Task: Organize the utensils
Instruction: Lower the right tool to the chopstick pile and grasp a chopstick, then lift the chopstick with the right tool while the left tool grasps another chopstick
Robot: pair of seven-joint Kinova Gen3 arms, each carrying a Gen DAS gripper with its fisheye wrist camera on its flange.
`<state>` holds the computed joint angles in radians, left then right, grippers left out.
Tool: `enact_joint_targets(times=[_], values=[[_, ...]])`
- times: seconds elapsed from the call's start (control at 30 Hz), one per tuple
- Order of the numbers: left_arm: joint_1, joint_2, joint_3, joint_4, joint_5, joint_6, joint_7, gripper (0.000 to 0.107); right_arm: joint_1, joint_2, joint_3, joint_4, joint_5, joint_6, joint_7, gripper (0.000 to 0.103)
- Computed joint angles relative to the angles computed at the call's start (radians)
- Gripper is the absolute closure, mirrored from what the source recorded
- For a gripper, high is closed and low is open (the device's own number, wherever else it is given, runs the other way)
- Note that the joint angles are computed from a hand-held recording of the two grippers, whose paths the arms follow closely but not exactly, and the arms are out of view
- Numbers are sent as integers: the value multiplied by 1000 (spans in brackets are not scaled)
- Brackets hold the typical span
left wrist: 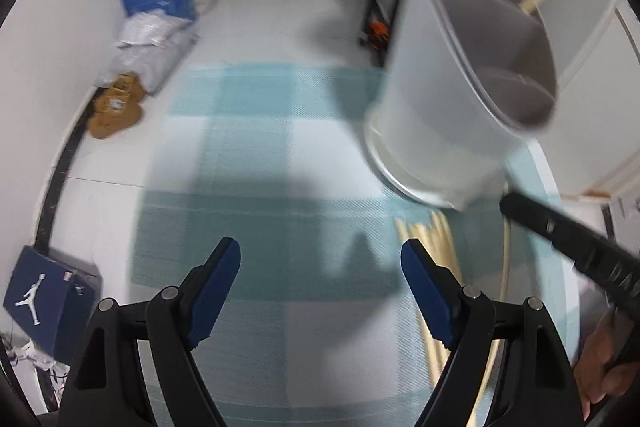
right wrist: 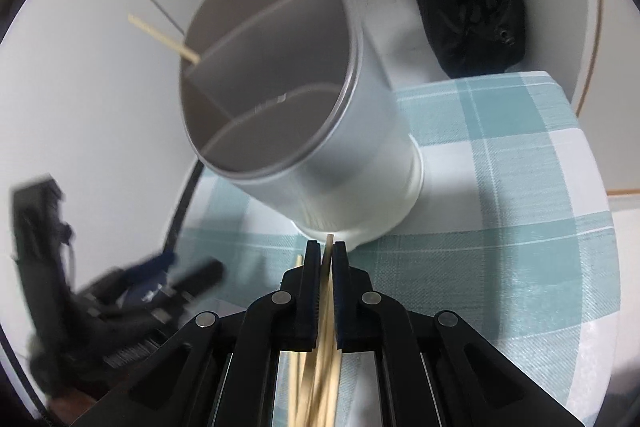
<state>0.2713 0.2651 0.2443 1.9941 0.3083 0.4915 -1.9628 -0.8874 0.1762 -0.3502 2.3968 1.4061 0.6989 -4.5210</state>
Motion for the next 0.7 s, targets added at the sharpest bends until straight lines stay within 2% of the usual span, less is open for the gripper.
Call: enact_joint_targets(times=[0.17,0.23,0.33,0.5,0.7], values=[[22,57,-9,-58,-14,106,31,28,-49,-25,-30,38,-27,71,-59,99],[74,64,-37,-70,-77,109,90,28,-39,-35,-22,32,-27,82,-51,99],[96,71,-41,-71,-120,107,138,28,-50,-42,-32,37,-36,108,-60,99],[194,74,-95,-87,-270,123,300,28,-64,-94,-49,64,-86,147,-53,99],[219,92,-95,-103,-349,124,404,30,-83,-118,-76,81,-110,190,-71,99]])
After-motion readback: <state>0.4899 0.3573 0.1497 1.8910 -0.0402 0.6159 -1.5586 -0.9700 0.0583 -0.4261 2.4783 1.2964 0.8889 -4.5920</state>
